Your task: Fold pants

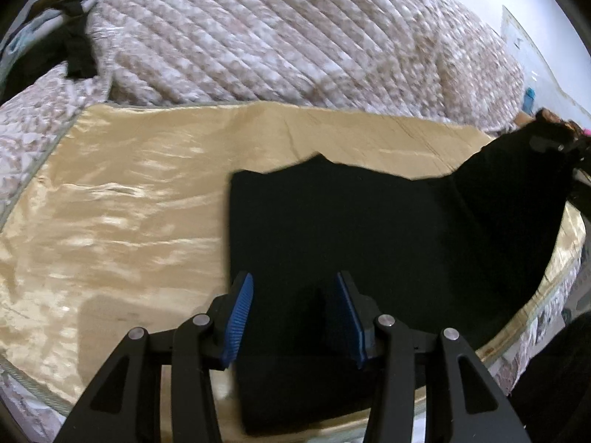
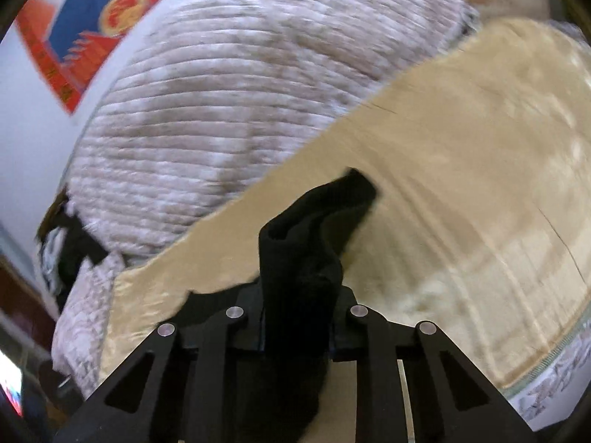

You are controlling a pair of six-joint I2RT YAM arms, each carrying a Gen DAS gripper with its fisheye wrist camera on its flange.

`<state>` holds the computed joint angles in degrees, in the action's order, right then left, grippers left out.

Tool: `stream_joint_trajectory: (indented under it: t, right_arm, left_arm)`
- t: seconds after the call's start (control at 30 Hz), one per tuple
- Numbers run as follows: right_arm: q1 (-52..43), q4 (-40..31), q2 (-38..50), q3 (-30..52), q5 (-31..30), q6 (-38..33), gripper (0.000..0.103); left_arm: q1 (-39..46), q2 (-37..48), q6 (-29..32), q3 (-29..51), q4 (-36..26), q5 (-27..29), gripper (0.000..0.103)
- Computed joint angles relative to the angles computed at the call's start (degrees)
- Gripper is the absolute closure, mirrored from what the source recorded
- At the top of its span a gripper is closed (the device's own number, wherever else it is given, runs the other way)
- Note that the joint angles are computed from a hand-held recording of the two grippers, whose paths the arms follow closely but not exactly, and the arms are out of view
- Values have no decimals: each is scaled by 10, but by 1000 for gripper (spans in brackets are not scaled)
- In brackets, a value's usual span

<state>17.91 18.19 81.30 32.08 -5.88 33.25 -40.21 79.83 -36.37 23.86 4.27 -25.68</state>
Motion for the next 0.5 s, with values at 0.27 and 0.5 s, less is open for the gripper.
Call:
stream_joint_trajectory:
  t: [0.27,0.5]
  right_arm:
    - [201,-39,80,126,60,-63,81]
    - [282,-62,291,235,24,-93,81]
  left_arm:
    - [106,-122,-8,-70,-51,13,54]
    - [180,-199,-4,-107,-83,46,54]
